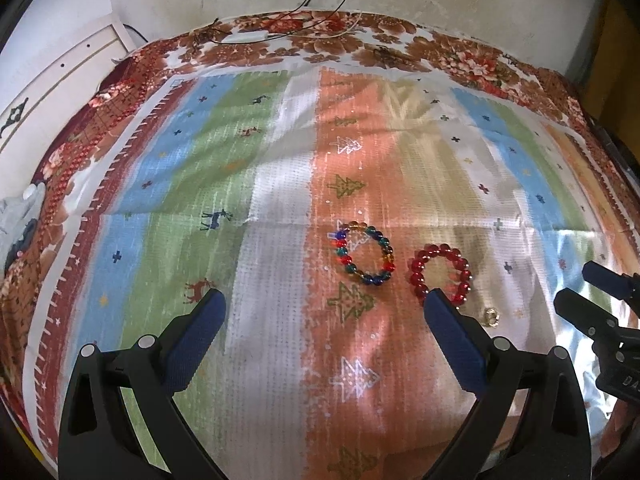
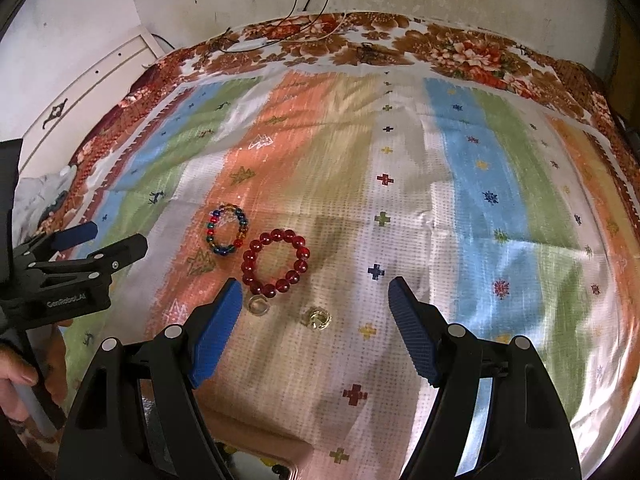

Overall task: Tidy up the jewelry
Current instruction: 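Move both open tools forward toward the multicolour and red bead bracelets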

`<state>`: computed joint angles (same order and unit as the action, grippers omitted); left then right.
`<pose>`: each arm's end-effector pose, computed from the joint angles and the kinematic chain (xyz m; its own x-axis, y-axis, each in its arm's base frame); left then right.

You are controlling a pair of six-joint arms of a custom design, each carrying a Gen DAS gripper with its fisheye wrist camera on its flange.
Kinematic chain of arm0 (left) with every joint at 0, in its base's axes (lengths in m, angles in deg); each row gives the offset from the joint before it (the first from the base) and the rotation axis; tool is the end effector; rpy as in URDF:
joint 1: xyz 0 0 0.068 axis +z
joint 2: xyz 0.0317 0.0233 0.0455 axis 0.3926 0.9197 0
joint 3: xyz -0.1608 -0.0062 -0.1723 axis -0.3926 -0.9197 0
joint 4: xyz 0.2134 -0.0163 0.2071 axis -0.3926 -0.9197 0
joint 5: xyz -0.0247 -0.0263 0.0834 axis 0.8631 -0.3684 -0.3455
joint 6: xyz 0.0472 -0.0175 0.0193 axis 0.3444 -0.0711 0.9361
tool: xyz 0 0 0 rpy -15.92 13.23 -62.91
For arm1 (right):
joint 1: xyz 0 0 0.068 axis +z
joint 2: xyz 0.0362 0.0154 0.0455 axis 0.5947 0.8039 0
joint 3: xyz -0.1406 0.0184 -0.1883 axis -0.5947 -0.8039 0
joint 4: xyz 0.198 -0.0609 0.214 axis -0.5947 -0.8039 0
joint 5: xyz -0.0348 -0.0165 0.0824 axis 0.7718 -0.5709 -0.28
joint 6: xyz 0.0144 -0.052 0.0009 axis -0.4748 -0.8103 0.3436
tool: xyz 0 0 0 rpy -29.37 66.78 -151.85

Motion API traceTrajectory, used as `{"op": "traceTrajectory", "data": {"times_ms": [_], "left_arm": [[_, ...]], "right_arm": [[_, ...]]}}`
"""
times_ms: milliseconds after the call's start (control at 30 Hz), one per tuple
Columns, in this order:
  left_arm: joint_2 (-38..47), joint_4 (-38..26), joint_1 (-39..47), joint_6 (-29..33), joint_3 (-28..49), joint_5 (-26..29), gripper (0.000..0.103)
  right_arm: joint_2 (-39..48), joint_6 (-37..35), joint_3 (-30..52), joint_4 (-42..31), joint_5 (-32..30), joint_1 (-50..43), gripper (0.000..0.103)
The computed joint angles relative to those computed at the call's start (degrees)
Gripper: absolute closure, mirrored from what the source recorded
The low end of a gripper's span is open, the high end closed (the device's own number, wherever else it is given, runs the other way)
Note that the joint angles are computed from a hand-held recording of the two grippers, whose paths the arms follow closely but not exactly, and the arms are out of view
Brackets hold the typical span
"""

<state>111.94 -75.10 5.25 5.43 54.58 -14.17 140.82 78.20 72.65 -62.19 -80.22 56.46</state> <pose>0.2391 -0.0655 0.1580 -0.7924 -0.2915 -0.5359 -0.3334 0.9426 -0.0197 0.3062 0.1186 0.1450 -0.7320 -0.3811 -0.5648 -0.5193 0.8487 0.1004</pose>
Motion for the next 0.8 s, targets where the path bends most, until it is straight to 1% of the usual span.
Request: {"op": "traceTrajectory", "data": {"times_ms": [300,433,567,800], "left_arm": [[5.76,4.0,3.87,2.03,1.32,3.35,0.006],[8.07,5.79,4.74,3.09,1.85,4.41,0.006],[11.73,7.61,6.43,3.86,3.26,6.84,0.006],[15.97,9.88,7.73,5.12,4.76,8.11,0.006]], "right_arm": [[7.24,0.14,5.47,-0.48,-1.6,-0.03,0.028],[10.31,0.56,7.52,-1.53,-3.32,-0.51,0.028],[13.09,0.48,9.64,-1.63,-3.1,-0.36,0.028],[20.2,0.51,15.19,-2.75,-3.72,-0.19,0.028]]}}
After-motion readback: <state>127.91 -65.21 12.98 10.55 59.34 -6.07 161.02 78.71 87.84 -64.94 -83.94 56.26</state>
